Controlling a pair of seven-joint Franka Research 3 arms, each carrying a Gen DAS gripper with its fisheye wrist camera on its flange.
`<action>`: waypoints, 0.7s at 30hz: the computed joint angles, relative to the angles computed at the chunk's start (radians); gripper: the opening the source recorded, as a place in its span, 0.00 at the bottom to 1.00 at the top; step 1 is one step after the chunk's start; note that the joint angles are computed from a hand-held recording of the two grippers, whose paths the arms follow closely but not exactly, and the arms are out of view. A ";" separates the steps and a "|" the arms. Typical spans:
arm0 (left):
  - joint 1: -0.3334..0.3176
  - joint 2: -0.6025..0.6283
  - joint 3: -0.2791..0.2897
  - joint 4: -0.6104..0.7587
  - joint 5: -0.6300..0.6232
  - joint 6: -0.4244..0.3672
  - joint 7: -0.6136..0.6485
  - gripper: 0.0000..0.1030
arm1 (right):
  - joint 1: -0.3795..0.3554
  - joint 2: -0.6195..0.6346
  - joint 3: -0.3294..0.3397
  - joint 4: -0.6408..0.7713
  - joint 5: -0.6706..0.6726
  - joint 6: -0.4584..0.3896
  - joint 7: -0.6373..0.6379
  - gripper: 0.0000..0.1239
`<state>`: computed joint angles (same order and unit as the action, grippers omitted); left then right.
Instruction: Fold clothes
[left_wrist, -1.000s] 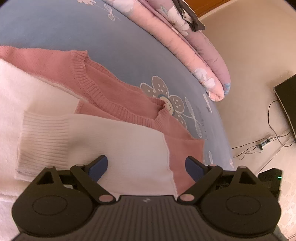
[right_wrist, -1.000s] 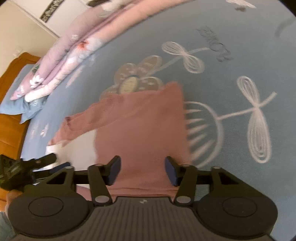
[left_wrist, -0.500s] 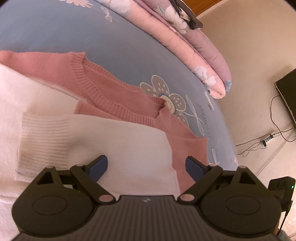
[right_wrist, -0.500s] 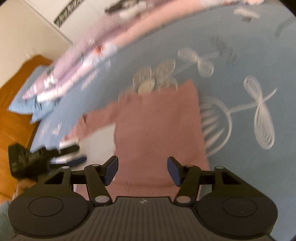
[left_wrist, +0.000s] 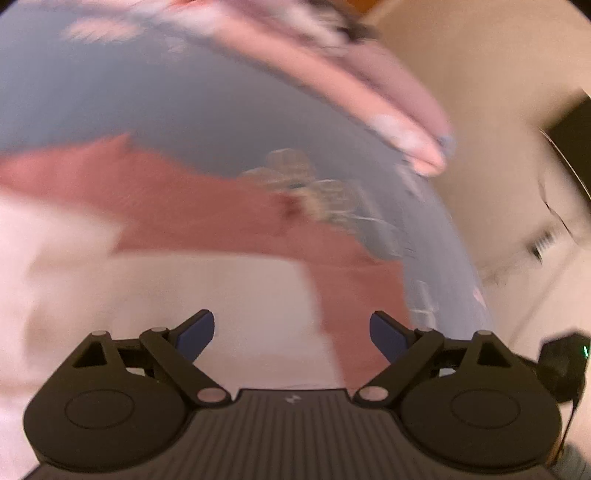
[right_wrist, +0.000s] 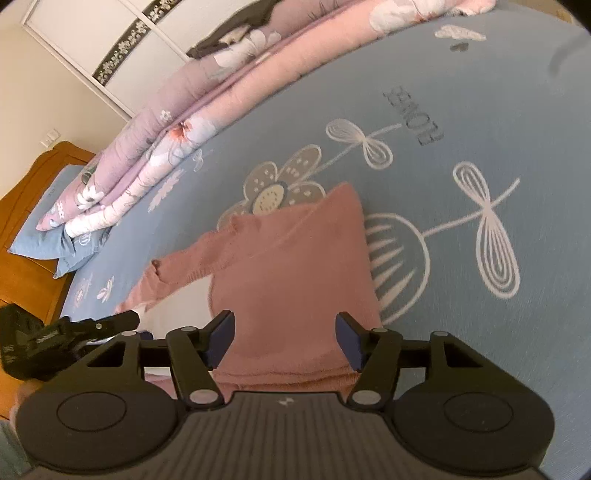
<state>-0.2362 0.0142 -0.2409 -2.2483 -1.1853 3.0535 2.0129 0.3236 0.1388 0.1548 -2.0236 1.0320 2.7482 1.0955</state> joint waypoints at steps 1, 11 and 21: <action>-0.001 0.028 -0.006 0.057 -0.064 -0.028 0.100 0.89 | -0.004 -0.002 0.001 0.002 0.011 -0.009 -0.015 0.53; 0.045 0.553 -0.069 0.674 -0.061 -0.341 0.220 0.89 | 0.001 -0.089 -0.022 -0.092 0.007 -0.025 0.013 0.54; 0.065 0.592 -0.127 0.699 0.126 -0.250 0.079 0.90 | 0.002 -0.120 -0.050 -0.139 0.090 -0.056 0.032 0.54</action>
<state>-0.1707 0.6062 -0.3681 -1.5495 -1.0589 2.8033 2.0917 0.3253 0.0187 0.1045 -2.1622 1.1218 2.6924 1.1272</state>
